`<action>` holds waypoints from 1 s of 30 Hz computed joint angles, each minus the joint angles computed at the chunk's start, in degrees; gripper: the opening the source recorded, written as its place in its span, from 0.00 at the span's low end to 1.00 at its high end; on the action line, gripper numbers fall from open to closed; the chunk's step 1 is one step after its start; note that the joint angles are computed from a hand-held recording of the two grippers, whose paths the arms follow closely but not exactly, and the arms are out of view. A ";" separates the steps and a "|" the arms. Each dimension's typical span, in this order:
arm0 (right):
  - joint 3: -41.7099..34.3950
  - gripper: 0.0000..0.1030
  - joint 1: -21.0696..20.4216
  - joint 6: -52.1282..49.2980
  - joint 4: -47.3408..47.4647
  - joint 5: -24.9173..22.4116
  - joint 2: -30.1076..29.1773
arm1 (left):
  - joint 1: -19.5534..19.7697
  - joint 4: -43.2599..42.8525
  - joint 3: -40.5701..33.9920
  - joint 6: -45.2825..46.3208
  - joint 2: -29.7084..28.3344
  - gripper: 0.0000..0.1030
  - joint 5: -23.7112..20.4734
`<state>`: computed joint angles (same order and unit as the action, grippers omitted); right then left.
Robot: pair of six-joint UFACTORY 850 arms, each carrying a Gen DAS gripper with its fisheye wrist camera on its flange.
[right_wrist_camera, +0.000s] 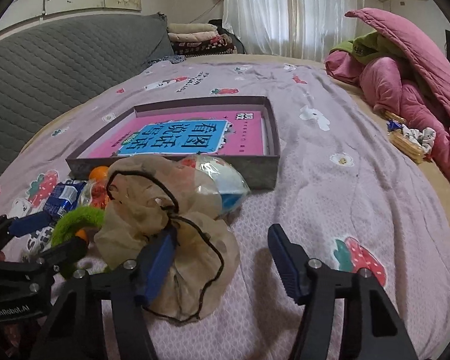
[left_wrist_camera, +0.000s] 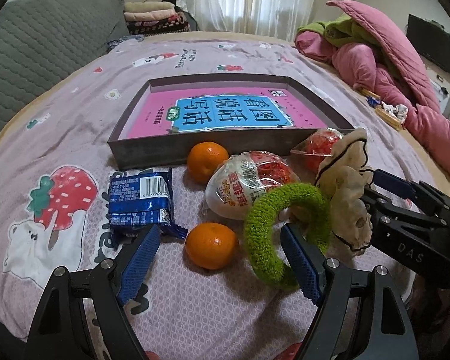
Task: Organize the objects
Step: 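Grasp the green terry ring with the left gripper while the right gripper grasps the beige scrunchie, then carry the green ring and beige scrunchie over the grey tray and lower them onto the pink book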
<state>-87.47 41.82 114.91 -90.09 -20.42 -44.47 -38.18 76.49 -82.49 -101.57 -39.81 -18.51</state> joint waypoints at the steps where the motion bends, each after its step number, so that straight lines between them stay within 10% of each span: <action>1: -0.38 0.57 0.05 -0.34 0.03 -0.14 -0.26 | 0.00 1.40 0.10 -1.03 0.04 0.79 0.01; 14: -0.22 0.31 0.24 3.27 -5.73 0.81 -0.40 | 0.24 5.15 0.04 -3.06 0.39 0.14 2.28; 30: 4.08 0.27 0.94 19.28 -21.37 -2.63 2.98 | 0.64 23.50 3.86 -21.01 4.47 0.13 1.59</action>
